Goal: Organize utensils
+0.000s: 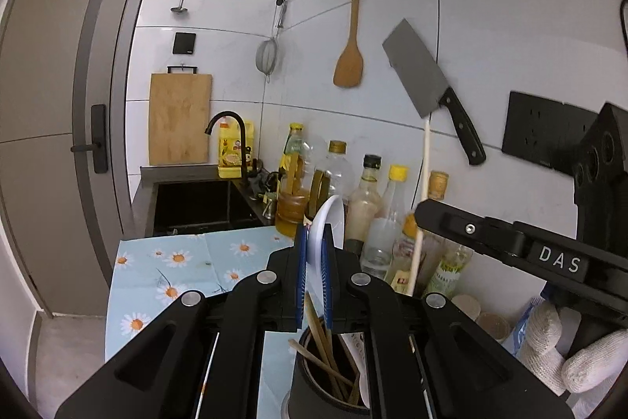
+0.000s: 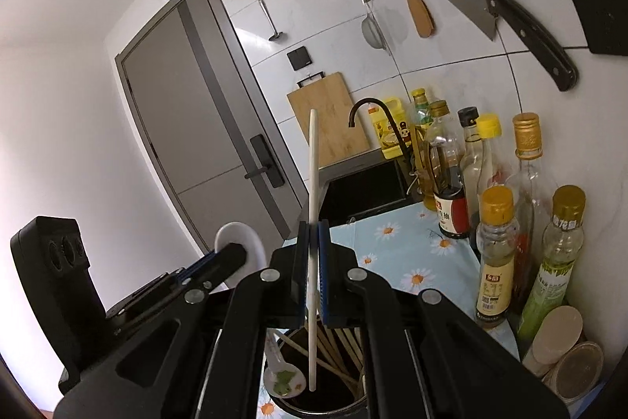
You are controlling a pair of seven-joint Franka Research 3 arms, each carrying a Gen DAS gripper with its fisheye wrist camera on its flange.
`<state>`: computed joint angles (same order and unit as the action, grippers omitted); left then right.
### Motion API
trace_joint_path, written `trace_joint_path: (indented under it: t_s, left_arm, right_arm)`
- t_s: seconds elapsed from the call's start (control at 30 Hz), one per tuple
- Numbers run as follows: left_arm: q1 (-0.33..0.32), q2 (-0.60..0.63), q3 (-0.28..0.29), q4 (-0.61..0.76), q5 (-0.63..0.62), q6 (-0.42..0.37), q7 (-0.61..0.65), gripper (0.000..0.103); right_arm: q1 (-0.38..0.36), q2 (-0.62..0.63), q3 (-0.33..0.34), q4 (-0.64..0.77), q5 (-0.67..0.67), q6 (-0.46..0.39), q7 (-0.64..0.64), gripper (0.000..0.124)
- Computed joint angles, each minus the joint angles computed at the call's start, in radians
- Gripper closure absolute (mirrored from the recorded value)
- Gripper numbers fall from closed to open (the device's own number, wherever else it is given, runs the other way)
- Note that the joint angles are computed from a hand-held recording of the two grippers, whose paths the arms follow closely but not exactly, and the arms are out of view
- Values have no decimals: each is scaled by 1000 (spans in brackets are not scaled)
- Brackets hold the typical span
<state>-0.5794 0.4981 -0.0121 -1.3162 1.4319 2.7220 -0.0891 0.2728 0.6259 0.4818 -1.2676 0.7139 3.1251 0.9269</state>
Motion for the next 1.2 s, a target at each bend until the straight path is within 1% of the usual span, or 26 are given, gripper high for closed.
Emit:
trace_joint_path:
  t_s: [0.07, 0.1, 0.13, 0.17, 0.23, 0.3, 0.37, 0.43, 0.47, 0.63, 0.7, 0.73, 0.77, 0.8, 0.83, 0.93, 1.0, 1.07, 1.2]
  left_arm:
    - [13, 8, -8, -1, -26, 28, 10, 97]
    - [15, 10, -8, -4, -33, 40, 10, 97]
    - [16, 12, -7, -7, -42, 49, 10, 95]
    - [15, 10, -6, -13, -50, 52, 7, 94]
    - [17, 7, -6, -26, -62, 70, 12, 93]
    - [9, 0, 0, -37, -57, 69, 4, 92]
    - [6, -13, 3, -53, -44, 77, -15, 92]
    - [6, -29, 1, -72, -30, 79, -33, 91]
    - [10, -33, -4, -75, -30, 79, -32, 90]
    - [23, -35, -29, -78, -75, 67, 21, 89]
    - [17, -39, -27, -80, -79, 62, 19, 88]
    - [22, -43, -31, -85, -90, 76, 15, 84]
    - [30, -47, -37, -90, -107, 96, 19, 79]
    - [33, -50, -40, -96, -123, 100, 32, 69]
    - [37, -50, -48, -97, -155, 93, 63, 69]
    - [43, -60, -53, -112, -209, 111, 101, 69]
    - [29, -76, -38, -128, -194, 116, 75, 69]
    - [26, -90, -37, -142, -186, 118, 60, 69]
    - [23, -128, -49, -180, -164, 109, 28, 69]
  right_arm:
    - [26, 0, -41, 1, -13, -11, 40, 117]
    - [25, 0, -41, 0, -15, -22, 46, 116]
    - [26, -3, -43, -6, -16, -24, 49, 110]
    - [26, -7, -42, -13, -16, -19, 49, 107]
    - [12, -15, -24, -27, -8, -15, 39, 105]
    - [4, -26, -16, -40, 2, -11, 37, 104]
    - [-22, -39, 16, -58, 27, 0, 18, 104]
    - [-36, -57, 29, -78, 45, 10, 8, 103]
    - [-54, -66, 50, -91, 60, 15, -10, 102]
    - [-115, -129, 127, -167, 128, 57, -84, 97]
    - [-145, -153, 161, -197, 162, 64, -117, 97]
    - [-169, -169, 188, -218, 186, 70, -146, 97]
    - [-177, -186, 193, -235, 202, 69, -162, 97]
    - [-180, -202, 194, -252, 219, 71, -177, 96]
    - [-180, -222, 189, -270, 238, 69, -186, 95]
    - [-164, -271, 160, -309, 287, 68, -203, 95]
    - [-166, -296, 163, -332, 333, 82, -247, 95]
    - [-174, -325, 168, -355, 390, 75, -287, 95]
    - [-141, -381, 119, -399, 440, 51, -309, 95]
